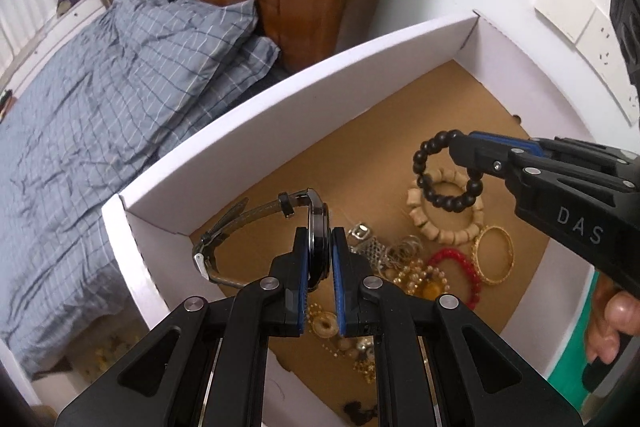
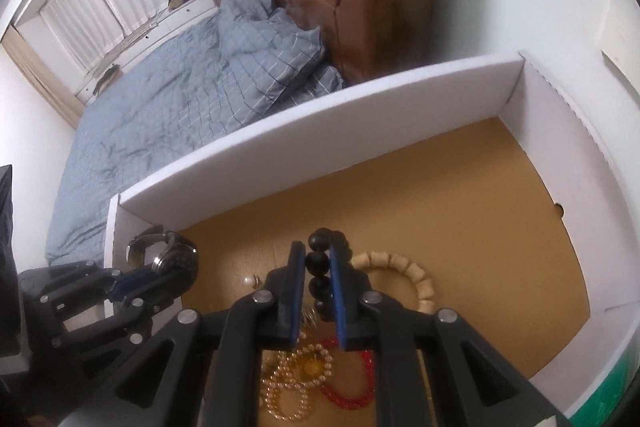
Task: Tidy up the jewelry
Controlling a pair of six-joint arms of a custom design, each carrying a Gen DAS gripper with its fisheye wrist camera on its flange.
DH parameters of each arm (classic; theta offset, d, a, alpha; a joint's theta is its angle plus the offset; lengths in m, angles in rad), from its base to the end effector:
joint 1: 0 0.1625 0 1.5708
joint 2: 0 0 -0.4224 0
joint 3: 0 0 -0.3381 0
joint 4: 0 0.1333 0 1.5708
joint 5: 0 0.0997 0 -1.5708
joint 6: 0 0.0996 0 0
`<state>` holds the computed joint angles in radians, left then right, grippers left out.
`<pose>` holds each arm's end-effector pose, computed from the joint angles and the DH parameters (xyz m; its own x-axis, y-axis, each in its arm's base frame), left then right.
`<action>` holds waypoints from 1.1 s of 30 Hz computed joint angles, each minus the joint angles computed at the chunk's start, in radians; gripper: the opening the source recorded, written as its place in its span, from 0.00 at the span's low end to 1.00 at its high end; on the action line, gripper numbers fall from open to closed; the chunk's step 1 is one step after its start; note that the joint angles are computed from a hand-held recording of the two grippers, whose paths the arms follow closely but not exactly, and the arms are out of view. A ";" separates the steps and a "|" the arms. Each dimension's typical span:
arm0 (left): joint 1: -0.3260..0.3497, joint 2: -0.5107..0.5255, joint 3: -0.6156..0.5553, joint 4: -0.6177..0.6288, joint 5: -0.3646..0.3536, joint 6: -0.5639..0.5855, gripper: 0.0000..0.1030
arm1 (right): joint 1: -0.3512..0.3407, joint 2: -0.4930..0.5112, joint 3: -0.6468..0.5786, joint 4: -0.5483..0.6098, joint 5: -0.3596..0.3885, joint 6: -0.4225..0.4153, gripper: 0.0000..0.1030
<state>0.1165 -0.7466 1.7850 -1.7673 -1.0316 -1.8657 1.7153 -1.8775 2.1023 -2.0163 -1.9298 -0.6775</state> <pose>-0.4596 -0.2395 0.0268 -0.7145 -0.3347 -0.6143 0.0763 0.8356 -0.5440 0.1433 -0.3023 0.4207 -0.6424 -0.6510 0.4043 -0.6972 0.7155 0.0443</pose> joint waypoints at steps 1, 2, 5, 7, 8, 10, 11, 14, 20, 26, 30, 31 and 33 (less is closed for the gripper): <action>0.002 -0.001 0.005 -0.006 0.002 0.000 0.09 | 0.017 0.006 0.011 -0.027 -0.014 -0.003 0.12; 0.006 -0.003 0.014 -0.018 0.004 0.001 0.09 | 0.031 0.015 0.016 -0.048 -0.027 -0.004 0.12; 0.013 -0.006 0.025 -0.030 0.013 -0.008 0.17 | 0.060 0.035 0.036 -0.092 -0.054 -0.011 0.13; 0.007 -0.001 0.005 0.017 0.008 -0.030 0.46 | 0.068 0.035 0.034 -0.085 -0.047 0.005 0.22; -0.001 0.001 -0.010 0.058 0.009 -0.052 0.61 | 0.067 0.032 0.028 -0.072 -0.042 0.016 0.29; -0.025 0.009 -0.050 0.155 0.017 -0.099 0.74 | 0.060 0.017 -0.001 -0.024 0.004 0.047 0.45; -0.037 0.015 -0.078 0.210 0.017 -0.121 0.81 | 0.061 0.006 -0.016 -0.001 0.020 0.057 0.46; -0.063 0.047 -0.177 0.373 0.019 -0.181 0.97 | 0.068 -0.027 -0.053 0.052 0.029 0.077 0.47; -0.079 0.183 -0.464 0.734 -0.042 -0.242 0.98 | 0.060 -0.116 -0.114 0.152 0.004 0.047 0.65; -0.109 0.085 -0.340 0.453 -0.100 -0.259 0.98 | -0.007 -0.203 -0.157 0.223 -0.006 -0.005 0.74; -0.131 0.082 -0.342 0.444 -0.129 -0.341 0.98 | -0.001 -0.230 -0.153 0.254 -0.033 -0.033 0.74; -0.129 0.095 -0.364 0.469 -0.145 -0.336 0.98 | 0.002 -0.238 -0.155 0.262 -0.032 -0.036 0.74; -0.132 0.111 -0.395 0.509 -0.158 -0.339 0.98 | 0.013 -0.243 -0.160 0.273 -0.031 -0.029 0.74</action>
